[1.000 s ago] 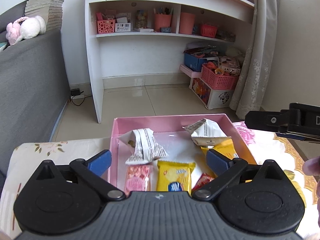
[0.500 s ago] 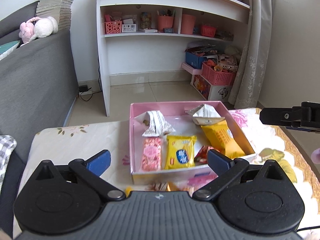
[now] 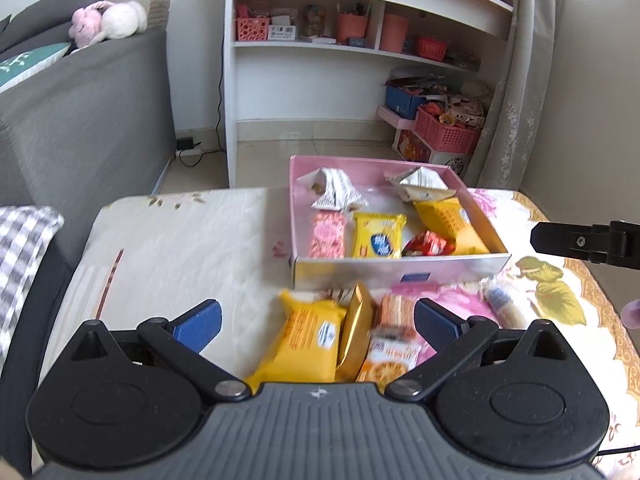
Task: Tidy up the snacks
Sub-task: 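Move both open tools back over the remaining snack pile, then grasp the red candy bag with the left tool while the right tool grasps the blue-white candy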
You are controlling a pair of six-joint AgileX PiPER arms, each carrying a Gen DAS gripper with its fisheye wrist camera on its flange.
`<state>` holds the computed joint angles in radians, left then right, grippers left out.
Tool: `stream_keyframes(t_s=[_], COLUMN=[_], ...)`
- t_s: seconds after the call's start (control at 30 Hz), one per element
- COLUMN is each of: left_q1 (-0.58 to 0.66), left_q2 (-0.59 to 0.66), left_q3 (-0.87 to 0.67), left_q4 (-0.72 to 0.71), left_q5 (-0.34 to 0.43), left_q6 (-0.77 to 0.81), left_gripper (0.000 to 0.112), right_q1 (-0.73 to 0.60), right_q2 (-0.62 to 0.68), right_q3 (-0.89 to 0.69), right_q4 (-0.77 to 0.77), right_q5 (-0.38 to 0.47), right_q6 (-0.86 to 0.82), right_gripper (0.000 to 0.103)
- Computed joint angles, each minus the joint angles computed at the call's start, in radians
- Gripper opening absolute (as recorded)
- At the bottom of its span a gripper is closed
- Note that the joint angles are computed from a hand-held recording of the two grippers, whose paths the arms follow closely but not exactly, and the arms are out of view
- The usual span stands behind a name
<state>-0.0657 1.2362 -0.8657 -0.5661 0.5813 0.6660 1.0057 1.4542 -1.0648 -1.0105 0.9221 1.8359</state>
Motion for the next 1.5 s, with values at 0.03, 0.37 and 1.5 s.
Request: stream_keyframes(t_s=[0.03, 0.37, 1.5], left_q1=[0.011, 0.173, 0.345], left_q2=[-0.01, -0.008, 0.105], left_q3=[0.016, 0.098, 0.215], left_q4=[-0.012, -0.19, -0.442], left_q5=[-0.001, 0.078, 0.166], left_q6=[0.018, 0.24, 0.545], left_gripper=[0.103, 0.103, 0.063], right_q1=[0.011, 0.099, 0.117], right_q2=[0.0, 0.003, 0.141], right_q3=[0.01, 0.115, 0.238], right_q4=[-0.005, -0.041, -0.013], right_q5=[0.002, 0.015, -0.143], right_q6=[0.016, 0.138, 0.079], right_gripper=[0.097, 0.099, 0.098])
